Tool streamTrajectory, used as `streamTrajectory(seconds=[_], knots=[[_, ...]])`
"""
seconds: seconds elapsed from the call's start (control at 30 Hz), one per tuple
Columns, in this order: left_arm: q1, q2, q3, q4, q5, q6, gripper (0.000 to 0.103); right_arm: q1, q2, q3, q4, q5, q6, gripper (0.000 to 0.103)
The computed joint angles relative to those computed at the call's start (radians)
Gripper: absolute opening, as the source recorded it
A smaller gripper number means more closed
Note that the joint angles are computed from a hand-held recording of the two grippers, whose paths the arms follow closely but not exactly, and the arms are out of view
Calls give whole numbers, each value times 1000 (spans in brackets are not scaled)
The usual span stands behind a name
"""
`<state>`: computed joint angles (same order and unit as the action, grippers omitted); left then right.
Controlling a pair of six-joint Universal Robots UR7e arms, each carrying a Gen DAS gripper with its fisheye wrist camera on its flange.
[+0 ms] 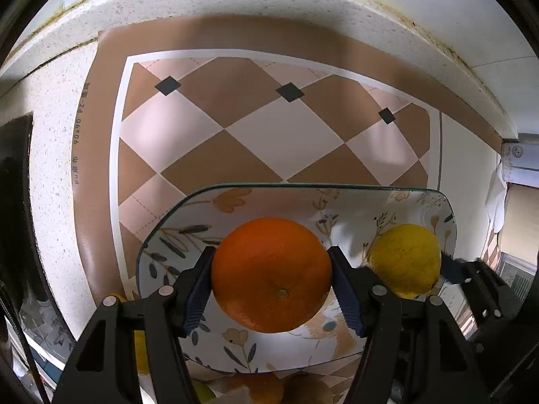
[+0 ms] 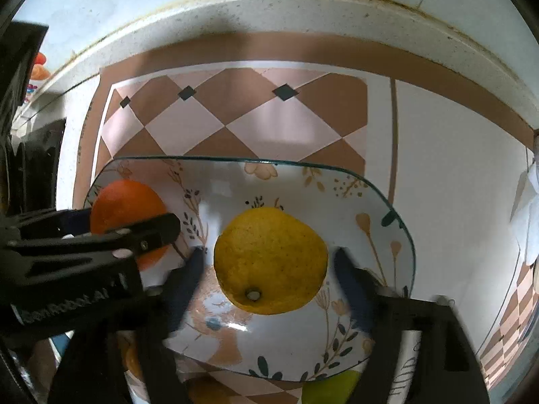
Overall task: Organize fruits
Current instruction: 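Carry the yellow citrus onto the floral plate with the right tool while the left places the orange, then open both tools and lift them away from the plate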
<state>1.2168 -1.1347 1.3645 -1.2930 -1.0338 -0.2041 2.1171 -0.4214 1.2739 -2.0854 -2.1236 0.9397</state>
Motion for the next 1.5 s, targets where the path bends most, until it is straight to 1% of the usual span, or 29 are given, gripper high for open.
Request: streamTrajectory(seconds=[0.13,0.17,0.2,0.23,0.37,0.5,0.53,0.67,0.77,0.8,0.9,1.0,1.17,1.27,1.33,1.43,1.5], knots=[[-7,10,1,-3,11,-15,64,8,-20,8,27,-7,26,92],[-6,12,-6,2,3,-17,68,12,-29,13,41,-11,35,92],[-9,11,-5,-1,1,-19,84,16,-36,16,59,-16,52,93],[-17,6,2,-20,6,-15,89,22,-50,28,64,-16,64,93],[-40,-21,7,-35,13,0,89,48,-102,83,79,-31,112,93],[-78,-92,59,-82,77,29,89,90,-135,107,119,-58,171,93],[-88,-118,76,-93,84,36,89,102,-153,125,126,-64,182,93],[-136,-240,170,-135,127,45,89,156,-159,120,159,-99,240,93],[-165,-321,215,-151,144,49,89,196,-167,118,185,-120,280,93],[-164,-337,216,-158,149,64,89,208,-169,116,190,-125,287,93],[-185,-411,246,-164,156,80,89,244,-150,83,207,-150,308,93],[-207,-469,279,-175,153,84,89,281,-141,57,225,-170,328,93],[-251,-562,322,-177,168,90,89,342,-134,17,271,-203,367,93],[-288,-611,332,-162,167,79,89,384,-136,-4,314,-228,409,93],[-310,-639,340,-157,167,77,89,402,-138,-12,325,-231,424,93],[-339,-670,341,-133,168,68,89,432,-145,-21,337,-242,452,93],[-351,-684,334,-113,157,59,89,453,-145,-37,363,-254,476,93]])
